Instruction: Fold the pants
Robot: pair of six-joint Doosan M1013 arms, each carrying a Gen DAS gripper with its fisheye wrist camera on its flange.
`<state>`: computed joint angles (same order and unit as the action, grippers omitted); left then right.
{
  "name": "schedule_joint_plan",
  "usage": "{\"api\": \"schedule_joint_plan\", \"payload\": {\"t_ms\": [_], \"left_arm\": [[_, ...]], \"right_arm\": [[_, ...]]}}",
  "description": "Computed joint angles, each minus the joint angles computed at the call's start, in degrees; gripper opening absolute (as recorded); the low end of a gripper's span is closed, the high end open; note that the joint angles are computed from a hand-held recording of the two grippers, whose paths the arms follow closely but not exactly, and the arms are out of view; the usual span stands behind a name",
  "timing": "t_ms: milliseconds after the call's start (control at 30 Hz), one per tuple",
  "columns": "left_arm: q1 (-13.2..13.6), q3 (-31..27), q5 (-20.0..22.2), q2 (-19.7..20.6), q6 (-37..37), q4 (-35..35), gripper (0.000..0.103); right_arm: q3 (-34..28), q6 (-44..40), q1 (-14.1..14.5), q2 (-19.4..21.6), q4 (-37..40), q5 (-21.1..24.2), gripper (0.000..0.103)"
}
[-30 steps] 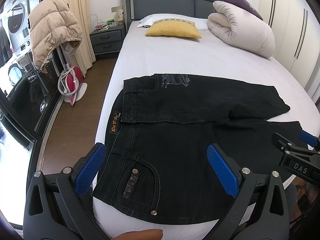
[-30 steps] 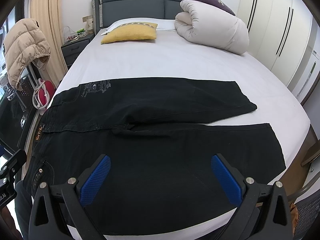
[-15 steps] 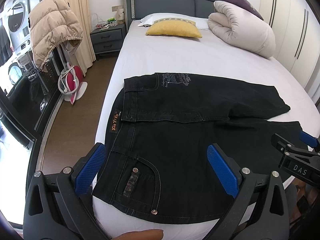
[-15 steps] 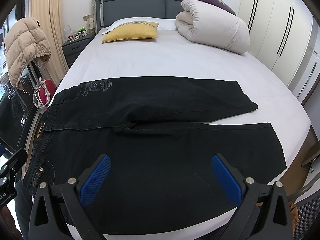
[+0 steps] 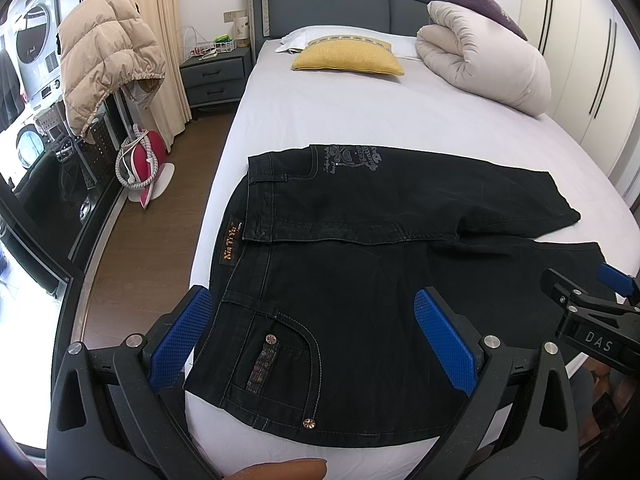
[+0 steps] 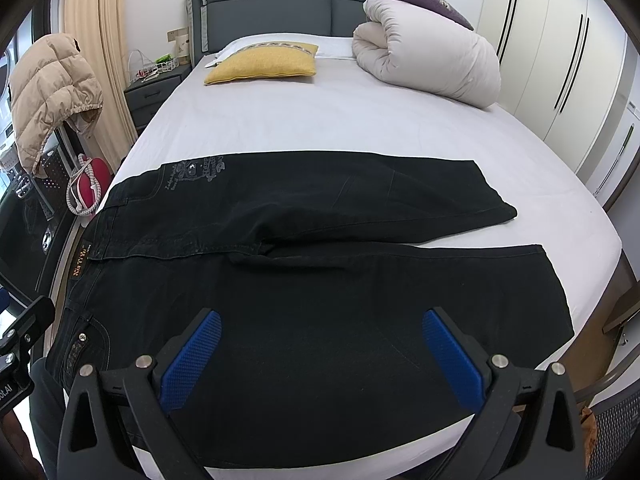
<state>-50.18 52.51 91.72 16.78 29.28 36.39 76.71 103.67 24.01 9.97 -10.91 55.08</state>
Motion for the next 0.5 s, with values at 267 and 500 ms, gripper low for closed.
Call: {"api": "schedule_joint_plan", "payload": {"t_ms": [267, 500], "left_arm": [[0.07, 0.22, -0.15, -0.08, -0.04, -0.07, 0.103], [0.09, 0.19, -0.14, -0.08, -0.02, -0.12, 0.103]], "right_arm": [[0.16, 0.14, 0.19, -0.07, -0.12, -0.01, 0.103], [0.16, 0.11, 0.20, -0.05, -0.09, -0.01, 0.103]]}}
